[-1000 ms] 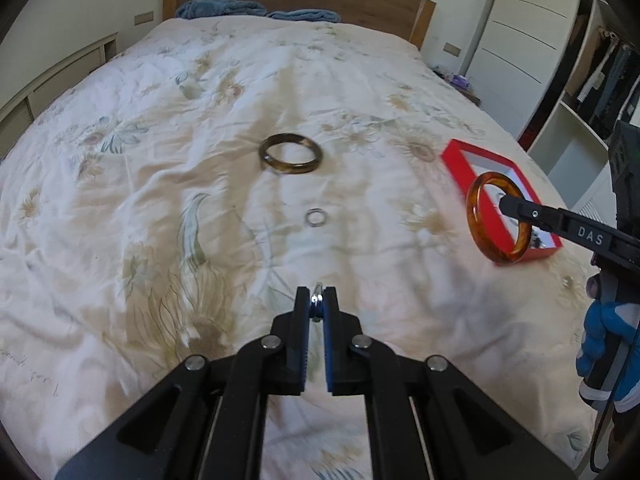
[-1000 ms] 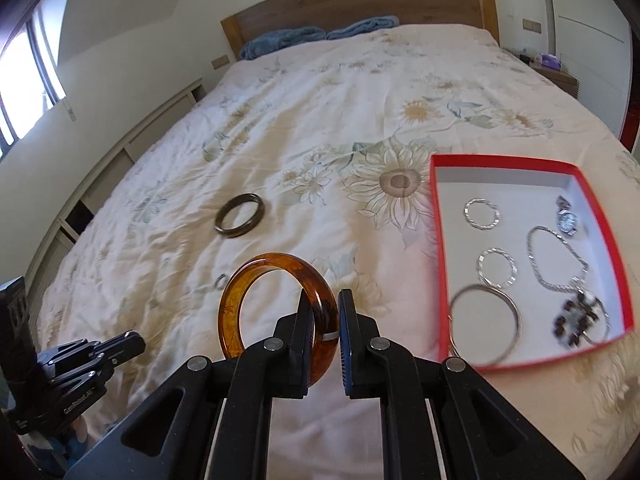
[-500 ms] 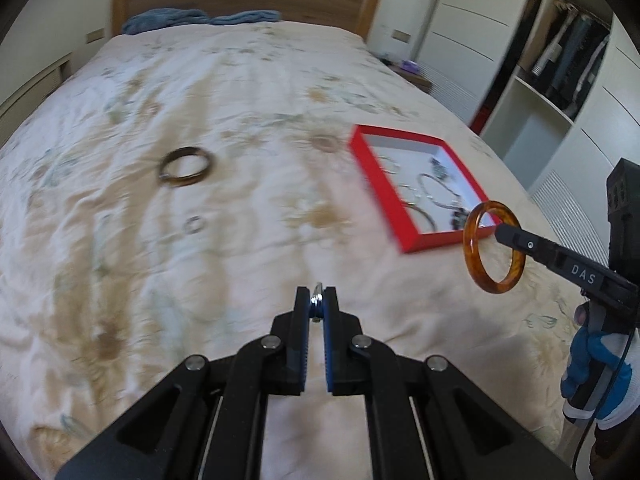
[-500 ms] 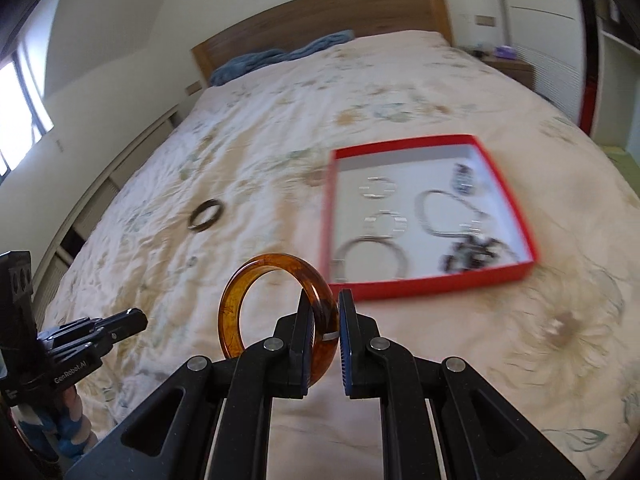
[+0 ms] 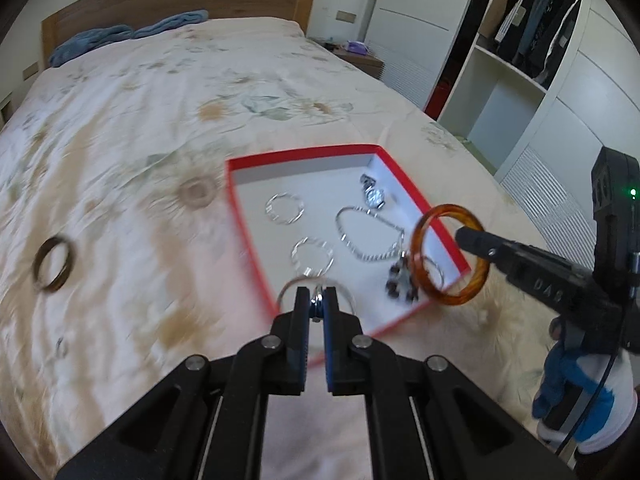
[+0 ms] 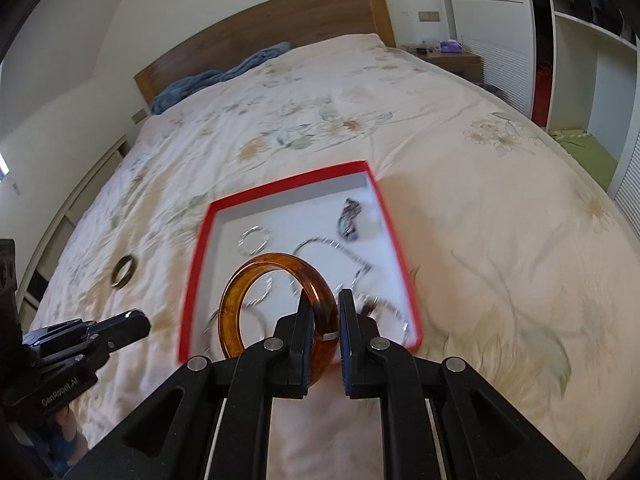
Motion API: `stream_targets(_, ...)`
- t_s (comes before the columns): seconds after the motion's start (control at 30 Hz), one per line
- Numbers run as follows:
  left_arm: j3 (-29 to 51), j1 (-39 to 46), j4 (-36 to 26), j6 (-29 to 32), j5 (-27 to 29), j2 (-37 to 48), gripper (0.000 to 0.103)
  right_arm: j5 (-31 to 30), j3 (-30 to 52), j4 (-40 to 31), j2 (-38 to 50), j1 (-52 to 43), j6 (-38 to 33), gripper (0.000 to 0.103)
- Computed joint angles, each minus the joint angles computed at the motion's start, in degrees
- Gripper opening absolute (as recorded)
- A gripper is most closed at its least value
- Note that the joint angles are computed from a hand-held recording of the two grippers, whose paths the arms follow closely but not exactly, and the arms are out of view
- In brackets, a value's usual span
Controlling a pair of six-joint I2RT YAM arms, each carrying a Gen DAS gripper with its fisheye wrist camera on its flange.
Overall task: Organize jewelry
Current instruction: 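Carry the ring in the left tool and the amber bangle in the right tool to the box, then open the left tool over the box while the right tool releases the amber bangle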
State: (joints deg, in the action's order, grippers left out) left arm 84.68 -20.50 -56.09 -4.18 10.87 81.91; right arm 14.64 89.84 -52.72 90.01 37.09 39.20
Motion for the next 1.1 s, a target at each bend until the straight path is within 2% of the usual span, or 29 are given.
stream_targets(0.23,6.09,-3.15,3.8,-2.24,-3.83,12.12,0.005,-5.45,0.53,3.74,7.01,-5.87,-3.84,0.012)
stream_targets(0.4,7.46,-3.24,5.88,-2.4,-5.48,16.39,0.005,-7.09,-1.51,6.59,8.79,-7.56,-4.67,0.012)
stream_targets(0.57,6.9,-3.0,7.41,-3.12,-5.81,18.4,0.005,-7.37,-2.24,7.79,9.74,-8.33,-5.49,0.012)
stream_targets(1.1,3.41,-4.89,10.49,-1.74,-11.02,16.78,0.007,-5.68,-1.47,6.4,10.06,-7.21,-6.49,0.015)
